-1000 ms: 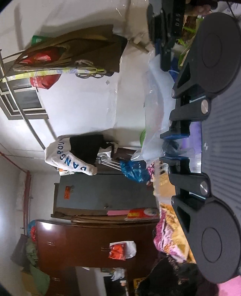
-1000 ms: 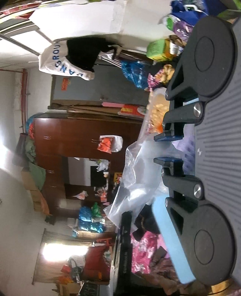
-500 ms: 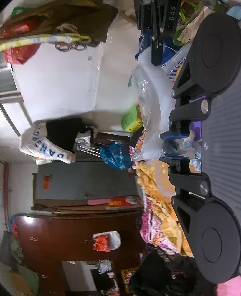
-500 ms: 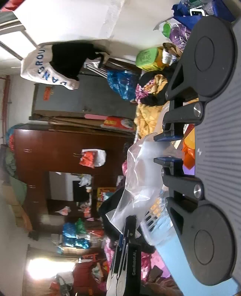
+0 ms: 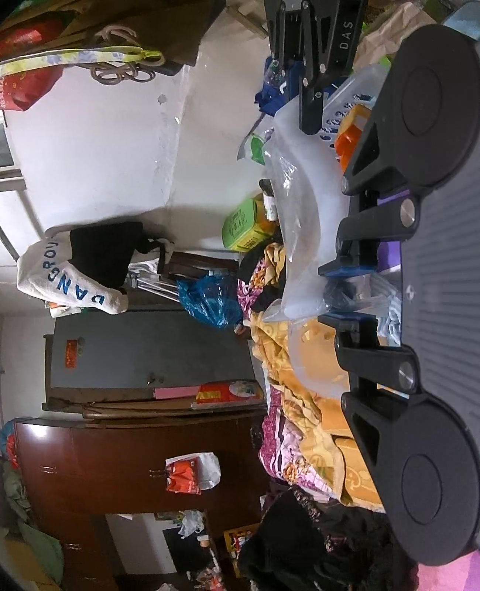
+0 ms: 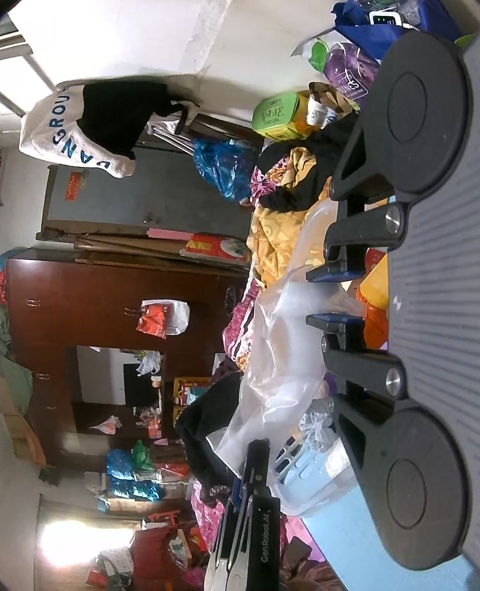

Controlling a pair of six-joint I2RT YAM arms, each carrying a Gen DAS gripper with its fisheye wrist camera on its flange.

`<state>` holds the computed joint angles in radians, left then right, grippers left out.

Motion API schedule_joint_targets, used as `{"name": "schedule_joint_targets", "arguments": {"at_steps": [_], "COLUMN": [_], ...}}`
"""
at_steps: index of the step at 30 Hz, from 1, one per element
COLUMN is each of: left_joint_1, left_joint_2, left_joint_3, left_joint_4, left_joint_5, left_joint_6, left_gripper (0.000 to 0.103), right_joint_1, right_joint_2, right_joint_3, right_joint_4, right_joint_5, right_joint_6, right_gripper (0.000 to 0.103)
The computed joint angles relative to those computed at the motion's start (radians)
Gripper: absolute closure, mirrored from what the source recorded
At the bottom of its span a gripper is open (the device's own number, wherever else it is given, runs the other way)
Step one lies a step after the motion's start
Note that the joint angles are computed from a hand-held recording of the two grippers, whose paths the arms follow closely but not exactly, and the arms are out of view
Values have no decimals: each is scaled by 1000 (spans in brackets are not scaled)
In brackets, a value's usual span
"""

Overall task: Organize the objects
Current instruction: 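Lift the small bag with the left tool while the right tool carries the clear bag to the basket, then lower both bags into the basket and open both tools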

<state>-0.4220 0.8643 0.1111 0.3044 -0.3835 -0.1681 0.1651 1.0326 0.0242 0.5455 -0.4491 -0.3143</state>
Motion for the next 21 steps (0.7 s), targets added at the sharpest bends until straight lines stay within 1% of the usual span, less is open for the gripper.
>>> {"name": "schedule_joint_targets", "arguments": {"at_steps": [2, 5, 7, 9, 13, 14, 15, 16, 17, 18, 19, 20, 21], "left_joint_1": [-13, 5, -2, -24, -20, -22, -28, -39, -56, -72, -74, -67, -57], "left_joint_2": [18, 43, 86, 113, 121, 118, 120, 125, 139, 151, 157, 153, 139], "left_joint_3": [8, 22, 34, 29, 32, 29, 22, 14, 14, 9, 5, 7, 9], "left_joint_4": [-1, -5, 11, 46, 51, 53, 73, 98, 116, 133, 142, 131, 109], "left_joint_5": [-23, -13, -29, -55, -50, -60, -81, -116, -164, -208, -223, -215, -198], "left_joint_6": [-3, -11, -16, -15, -16, -13, -2, 13, 24, 36, 43, 43, 43], "left_gripper": [81, 80, 78, 78, 77, 77, 71, 55, 44, 23, 17, 17, 17], "right_joint_1": [-1, 10, 20, 48, 81, 93, 95, 99, 97, 94, 89, 85, 81], "right_joint_2": [55, 101, 106, 94, 74, 72, 71, 69, 78, 79, 74, 75, 68], "right_joint_3": [26, 44, 52, 49, 60, 60, 63, 60, 48, 36, 36, 40, 39], "right_joint_4": [17, 35, 29, 25, -2, -2, -7, -1, 36, 63, 61, 55, 52], "right_joint_5": [1, 19, 33, 70, 122, 140, 149, 168, 180, 191, 200, 201, 205], "right_joint_6": [-7, -6, -3, 4, 7, 12, 13, 17, 17, 18, 24, 31, 37], "right_gripper": [83, 83, 83, 83, 82, 78, 73, 62, 52, 47, 35, 19, 12]}}
